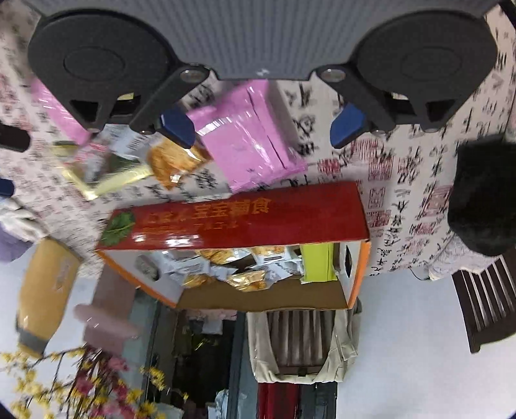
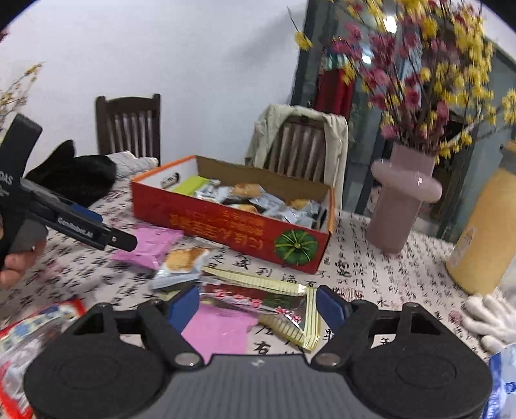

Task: Organize snacks
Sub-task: 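Grasp a pink packet with the left gripper while the right grasps a gold cookie packet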

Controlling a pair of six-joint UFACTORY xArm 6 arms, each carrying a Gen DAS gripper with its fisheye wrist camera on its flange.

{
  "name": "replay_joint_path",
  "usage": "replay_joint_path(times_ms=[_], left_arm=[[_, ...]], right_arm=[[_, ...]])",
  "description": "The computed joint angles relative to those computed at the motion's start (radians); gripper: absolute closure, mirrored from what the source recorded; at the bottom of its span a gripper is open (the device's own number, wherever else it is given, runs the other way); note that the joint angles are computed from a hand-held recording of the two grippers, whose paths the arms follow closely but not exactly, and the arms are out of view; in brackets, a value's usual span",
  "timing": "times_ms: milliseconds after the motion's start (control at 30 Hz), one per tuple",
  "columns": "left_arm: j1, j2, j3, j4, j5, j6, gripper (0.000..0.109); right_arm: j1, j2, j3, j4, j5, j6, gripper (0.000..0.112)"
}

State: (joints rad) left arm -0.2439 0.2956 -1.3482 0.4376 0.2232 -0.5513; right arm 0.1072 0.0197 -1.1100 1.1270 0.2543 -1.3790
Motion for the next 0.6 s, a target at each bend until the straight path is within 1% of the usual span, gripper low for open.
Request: replay_joint_path(times_ms=[33, 67, 133, 167, 233, 267, 300, 333, 367, 467, 533, 600], left_arm=[[-0.001, 0.023, -0.024, -0.005, 0.008, 0.003, 0.016], [-0.004, 0.052, -0.056, -0.052, 0.020, 0.040, 0.016], [-0.006, 0.094, -0.101, -0.108, 0.029, 0.068, 0.016], [-0.007, 0.109, -0.122, -0.112, 0.044, 0.068, 0.016], [-0.008, 0.133, -0.144, -0.123, 0.042, 0.083, 0.020], [-0.008, 0.138, -0.143, -0.124, 0.033, 0.088, 0.027], [-0.004, 0.137, -0.136, -0.083, 0.016, 0.068, 0.043], [0.000, 0.131, -0.129, -0.031, 0.010, 0.041, 0.046], [0.004, 0.127, -0.126, -0.009, 0.012, 0.024, 0.046], [0.020, 0.102, -0.087, -0.090, -0.011, 0.064, 0.047], [0.036, 0.082, -0.068, -0.030, -0.028, -0.013, 0.047], [0.046, 0.067, -0.061, 0.001, -0.045, -0.040, 0.047]], right_arm=[[-0.003, 0.022, -0.020, -0.007, 0.014, 0.013, 0.037], [-0.004, 0.037, -0.034, -0.005, 0.026, 0.015, 0.037], [0.000, 0.065, -0.057, -0.007, 0.042, 0.013, 0.037], [0.008, 0.080, -0.068, -0.012, 0.042, 0.014, 0.038], [0.022, 0.105, -0.085, -0.022, 0.043, 0.014, 0.038], [0.028, 0.115, -0.093, -0.032, 0.046, 0.021, 0.038], [0.036, 0.123, -0.098, -0.039, 0.045, 0.023, 0.038], [0.043, 0.130, -0.104, -0.046, 0.046, 0.023, 0.038], [0.050, 0.136, -0.109, -0.053, 0.046, 0.023, 0.038], [0.071, 0.166, -0.142, -0.074, 0.054, 0.030, 0.038], [0.089, 0.200, -0.179, -0.105, 0.060, 0.056, 0.038], [0.107, 0.245, -0.230, -0.146, 0.075, 0.102, 0.038]])
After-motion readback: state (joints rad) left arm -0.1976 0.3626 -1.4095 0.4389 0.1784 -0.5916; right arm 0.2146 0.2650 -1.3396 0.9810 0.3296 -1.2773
